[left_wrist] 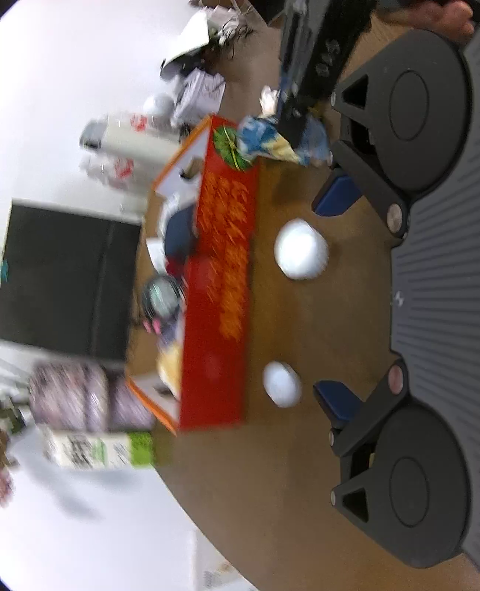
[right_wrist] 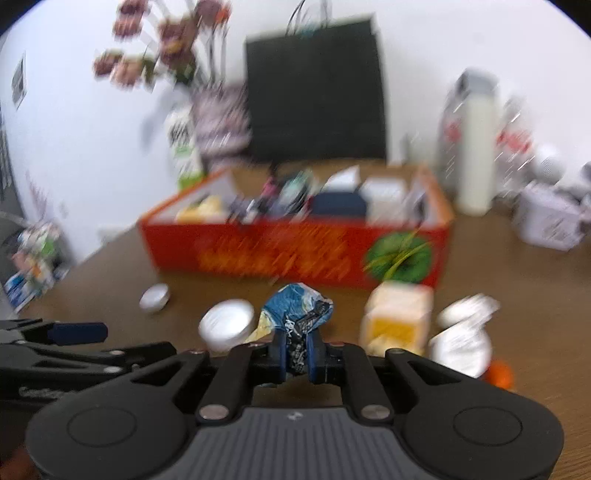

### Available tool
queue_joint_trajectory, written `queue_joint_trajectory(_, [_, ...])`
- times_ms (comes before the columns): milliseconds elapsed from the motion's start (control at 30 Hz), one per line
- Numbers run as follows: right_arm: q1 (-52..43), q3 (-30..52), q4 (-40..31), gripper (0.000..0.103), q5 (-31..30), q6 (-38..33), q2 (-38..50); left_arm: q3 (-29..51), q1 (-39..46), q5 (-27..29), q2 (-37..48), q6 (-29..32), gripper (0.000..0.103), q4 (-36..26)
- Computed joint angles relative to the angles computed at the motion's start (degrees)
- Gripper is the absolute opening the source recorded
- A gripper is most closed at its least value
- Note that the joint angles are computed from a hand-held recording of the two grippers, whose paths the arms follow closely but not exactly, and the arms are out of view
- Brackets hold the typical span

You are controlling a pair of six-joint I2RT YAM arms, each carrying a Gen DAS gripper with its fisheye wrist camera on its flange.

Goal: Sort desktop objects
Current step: 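Grasp the blue crumpled wrapper with the right gripper while the left grasps the white bottle lid, then carry the wrapper and white lid into the cardboard box and release both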

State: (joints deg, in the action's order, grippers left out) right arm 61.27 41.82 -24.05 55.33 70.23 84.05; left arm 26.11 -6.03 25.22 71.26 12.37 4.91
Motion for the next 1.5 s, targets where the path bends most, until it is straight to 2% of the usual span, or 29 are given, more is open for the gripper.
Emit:
queue_joint_trajectory(67, [2.2, -2.4, -1.0, 0.010, 4.8, 2.7, -3.2, -0.1, -4.3, -3.1, 2.6, -1.2, 0.098, 4.5])
queue_joint_trajectory(167, [4.9, -5.4, -1.5, 0.010, 10.7, 4.7, -5.9, 1.0, -8.2, -5.4, 6.4, -3.4, 0.098, 7.7])
queue_joint_trajectory(233, [5.2, -5.8, -3.5, 0.010, 11.9, 7.4, -6.4, 1.0, -9.2, -5.1, 7.6, -4.1, 0.098, 9.7])
queue_joint_trajectory(333, [4.6, -6.0, -5.1, 0.010, 11.1, 9.5, -7.3, 1.2, -11.8, -8.0, 9.1, -4.5, 0.098, 11.6])
queue_joint_trajectory(367, [5.0, -5.8, -6.1, 0.010, 11.2, 10.7, -6.9, 1.7, -12.8, -9.6, 9.7, -4.7, 0.094, 11.5])
queue_joint_trajectory(433, [6.2, -5.1, -7.8, 0.010, 12.1, 12.9, -6.0, 3.2, -13.5, -11.2, 10.9, -4.2, 0.076, 9.0])
queue_joint_trajectory(467, [6.4, -5.0, -7.5, 0.010, 12.4, 12.5, -5.9, 3.8, -13.4, -11.5, 11.2, -4.1, 0.058, 7.8])
queue_joint_trajectory(500, [6.9, -4.7, -7.8, 0.010, 12.8, 12.7, -5.7, 2.6, -13.7, -13.5, 10.7, -3.7, 0.041, 9.7])
queue_joint_trajectory(533, [7.1, -4.3, -8.1, 0.010, 12.9, 12.8, -5.2, 2.1, -13.9, -14.9, 10.2, -3.0, 0.041, 10.0])
queue_joint_trajectory(700, [7.2, -3.8, -4.8, 0.010, 12.3, 8.6, -3.9, 1.1, -9.9, -10.0, 4.7, -5.3, 0.040, 4.7])
queue_joint_trajectory(800, [7.1, -3.4, -2.8, 0.010, 11.6, 6.6, -2.6, -1.7, -7.8, -8.0, -4.6, -5.2, 0.040, 1.7])
queue_joint_trajectory(933, [7.5, -2.7, -1.4, 0.010, 10.6, 5.7, -1.3, -3.0, -2.7, -2.3, -15.1, -3.2, 0.040, -6.9])
queue_joint_trajectory(1100, [11.8, 3.9, -12.9, 0.010, 10.7, 16.2, 2.7, -4.4, 3.9, 3.4, -23.6, 0.1, 0.040, -15.3])
queue_joint_trajectory(1300, [18.5, 13.1, -28.4, 0.010, 10.1, 29.2, 8.0, -3.0, 13.2, 12.0, -27.4, 4.6, 0.040, -23.3])
queue_joint_trajectory(1400, [20.6, 17.7, -36.8, 0.009, 10.4, 33.5, 9.5, 1.3, 17.2, 17.3, -24.3, 7.4, 0.040, -27.5])
queue_joint_trajectory(1467, [21.4, 21.0, -43.0, 0.009, 11.1, 35.4, 9.2, 8.9, 21.0, 24.4, -17.3, 12.4, 0.040, -34.2])
queue_joint_trajectory(1500, [21.3, 22.3, -45.6, 0.009, 11.4, 35.7, 8.5, 13.1, 21.8, 26.3, -14.0, 13.1, 0.040, -36.6])
